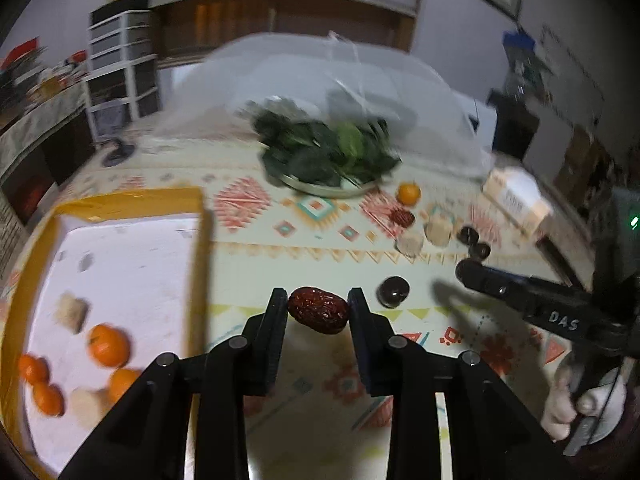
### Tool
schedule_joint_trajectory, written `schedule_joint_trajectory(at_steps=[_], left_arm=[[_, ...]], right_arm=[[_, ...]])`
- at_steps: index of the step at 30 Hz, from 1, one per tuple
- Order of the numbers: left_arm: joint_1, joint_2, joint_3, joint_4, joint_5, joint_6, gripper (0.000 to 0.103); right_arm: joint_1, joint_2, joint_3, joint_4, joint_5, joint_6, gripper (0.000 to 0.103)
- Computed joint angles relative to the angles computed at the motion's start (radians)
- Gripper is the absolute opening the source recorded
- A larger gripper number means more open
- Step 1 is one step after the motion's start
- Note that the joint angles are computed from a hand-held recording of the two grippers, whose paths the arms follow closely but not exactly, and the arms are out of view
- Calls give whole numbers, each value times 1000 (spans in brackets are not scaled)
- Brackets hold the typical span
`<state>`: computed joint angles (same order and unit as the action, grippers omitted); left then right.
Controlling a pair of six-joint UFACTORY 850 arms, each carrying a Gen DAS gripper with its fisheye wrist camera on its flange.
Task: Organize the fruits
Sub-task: 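Carry the red date and dark cherry into the tray and open both tools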
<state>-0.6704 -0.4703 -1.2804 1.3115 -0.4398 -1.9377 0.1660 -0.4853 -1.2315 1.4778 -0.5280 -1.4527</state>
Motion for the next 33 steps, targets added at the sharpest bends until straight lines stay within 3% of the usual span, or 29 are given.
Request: schedule_joint_trajectory(at_steps=[4, 10, 17, 23, 33], left_arm=[[-5, 120, 133, 69, -47, -131, 30], [-15, 262, 313, 20, -161, -191, 30], [-12, 313, 436, 13, -224, -248, 30], [20, 325, 493, 42, -198, -308, 30], [56, 310, 513, 86, -167, -359, 30]], right_arm=[[39, 38, 22, 2, -16, -18, 26], [125, 78, 40, -7, -30, -34, 26], [246, 45, -7, -91, -27, 38, 26], [328, -8, -69, -185, 13, 110, 26], [404, -135, -215, -440, 113, 353, 26]])
